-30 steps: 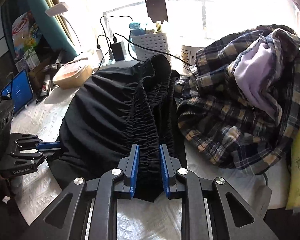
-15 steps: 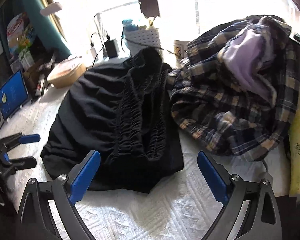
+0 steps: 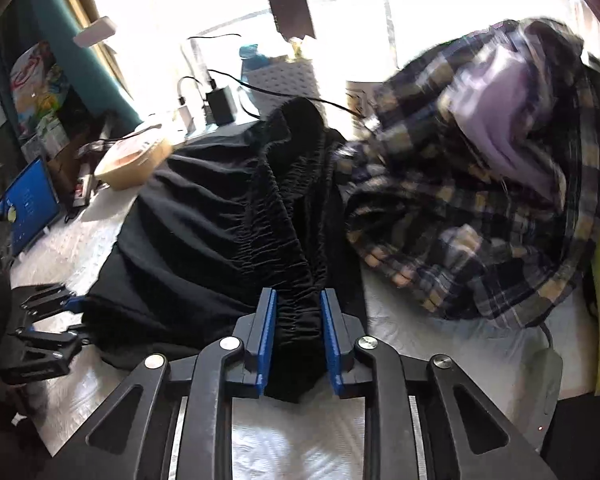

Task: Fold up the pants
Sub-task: 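Pull the waistband straight with the right gripper and release it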

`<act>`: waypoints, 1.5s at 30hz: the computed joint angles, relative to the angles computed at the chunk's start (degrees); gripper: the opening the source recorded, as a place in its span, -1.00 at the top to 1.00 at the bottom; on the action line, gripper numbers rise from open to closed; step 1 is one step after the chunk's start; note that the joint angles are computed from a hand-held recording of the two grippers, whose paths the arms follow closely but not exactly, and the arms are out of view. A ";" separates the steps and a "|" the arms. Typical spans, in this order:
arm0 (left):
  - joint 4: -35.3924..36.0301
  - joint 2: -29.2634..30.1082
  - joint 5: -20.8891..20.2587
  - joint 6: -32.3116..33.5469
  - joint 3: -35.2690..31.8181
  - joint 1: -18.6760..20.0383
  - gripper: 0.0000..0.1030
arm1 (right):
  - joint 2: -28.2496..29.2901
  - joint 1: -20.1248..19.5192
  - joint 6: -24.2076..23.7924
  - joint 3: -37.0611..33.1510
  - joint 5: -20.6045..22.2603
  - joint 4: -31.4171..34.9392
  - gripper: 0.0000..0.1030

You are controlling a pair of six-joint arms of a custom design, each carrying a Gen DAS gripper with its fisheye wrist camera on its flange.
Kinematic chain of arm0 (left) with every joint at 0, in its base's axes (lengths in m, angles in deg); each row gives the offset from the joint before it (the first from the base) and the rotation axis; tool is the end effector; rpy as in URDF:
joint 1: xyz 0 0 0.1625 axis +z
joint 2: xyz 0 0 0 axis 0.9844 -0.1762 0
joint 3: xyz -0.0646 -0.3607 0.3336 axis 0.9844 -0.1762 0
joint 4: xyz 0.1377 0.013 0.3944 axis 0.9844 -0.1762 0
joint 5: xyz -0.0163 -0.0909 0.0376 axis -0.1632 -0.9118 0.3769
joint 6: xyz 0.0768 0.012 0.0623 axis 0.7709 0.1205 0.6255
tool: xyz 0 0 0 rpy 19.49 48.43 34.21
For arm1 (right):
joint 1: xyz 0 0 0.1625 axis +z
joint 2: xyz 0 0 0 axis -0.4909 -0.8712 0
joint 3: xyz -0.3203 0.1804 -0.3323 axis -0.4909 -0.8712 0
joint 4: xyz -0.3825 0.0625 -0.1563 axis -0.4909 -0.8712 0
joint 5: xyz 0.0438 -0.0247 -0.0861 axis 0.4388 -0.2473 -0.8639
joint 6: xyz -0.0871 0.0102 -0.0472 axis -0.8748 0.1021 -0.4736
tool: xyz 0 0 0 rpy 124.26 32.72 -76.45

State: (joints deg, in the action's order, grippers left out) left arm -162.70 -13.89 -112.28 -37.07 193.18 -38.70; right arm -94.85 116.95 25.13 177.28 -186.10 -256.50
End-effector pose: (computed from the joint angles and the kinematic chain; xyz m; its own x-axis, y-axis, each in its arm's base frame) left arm -0.2104 -0.4064 0.0970 -0.5278 0.7721 -0.3540 0.8344 0.5493 -0.0461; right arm 0.0758 -0.3278 0.2032 -0.8170 0.1188 0.5643 -0.3355 0.6980 -0.6326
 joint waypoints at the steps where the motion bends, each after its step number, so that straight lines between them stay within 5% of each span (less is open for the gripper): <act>1: 0.18 -0.37 0.06 -0.07 0.45 -0.18 0.53 | 0.24 -0.51 0.08 0.02 -0.33 -0.52 0.57; 5: 1.37 -1.96 -0.45 -0.94 1.31 -0.14 0.53 | 0.09 -3.72 1.55 0.61 1.25 -0.79 0.57; 9: 6.38 -4.58 -2.66 -3.43 -0.29 1.25 0.48 | -0.35 -2.49 1.99 0.24 0.11 0.01 0.56; 11: 6.62 -5.83 -1.64 -4.06 -0.44 1.09 0.26 | -1.19 -1.23 2.15 0.33 -0.47 0.58 0.52; 13: 5.18 -6.76 -0.13 -4.89 -0.64 1.04 -0.54 | -1.75 1.21 1.86 -0.23 -3.51 1.51 0.40; 15: 3.45 -6.99 -0.36 -4.80 -1.14 1.64 -0.91 | -2.11 3.23 0.98 -0.69 -5.57 1.27 -0.10; 16: 2.80 -6.95 -0.58 -4.58 -1.50 2.01 -0.93 | -2.30 3.67 0.63 -0.88 -5.88 1.18 -0.81; 17: 2.34 -6.74 -0.60 -4.53 -1.98 2.26 -0.93 | -2.48 3.93 0.44 -1.07 -5.95 0.99 -1.00; 27: 2.83 -1.64 -3.02 -5.14 -9.07 5.18 -0.93 | -4.73 5.31 1.90 -2.86 -6.33 4.97 -1.00; 34: 3.32 0.90 -3.52 -4.93 -12.47 6.55 -0.93 | -7.41 4.91 0.74 -6.47 -0.43 10.35 -1.00; 37: 2.85 1.78 -3.88 -4.77 -13.38 7.05 -0.93 | -7.67 4.96 -1.45 -10.82 -0.94 15.21 -0.36; 45: 3.71 5.39 -1.75 -4.10 -16.77 8.40 -0.93 | -5.38 1.13 -6.39 -19.96 -9.07 27.22 -0.20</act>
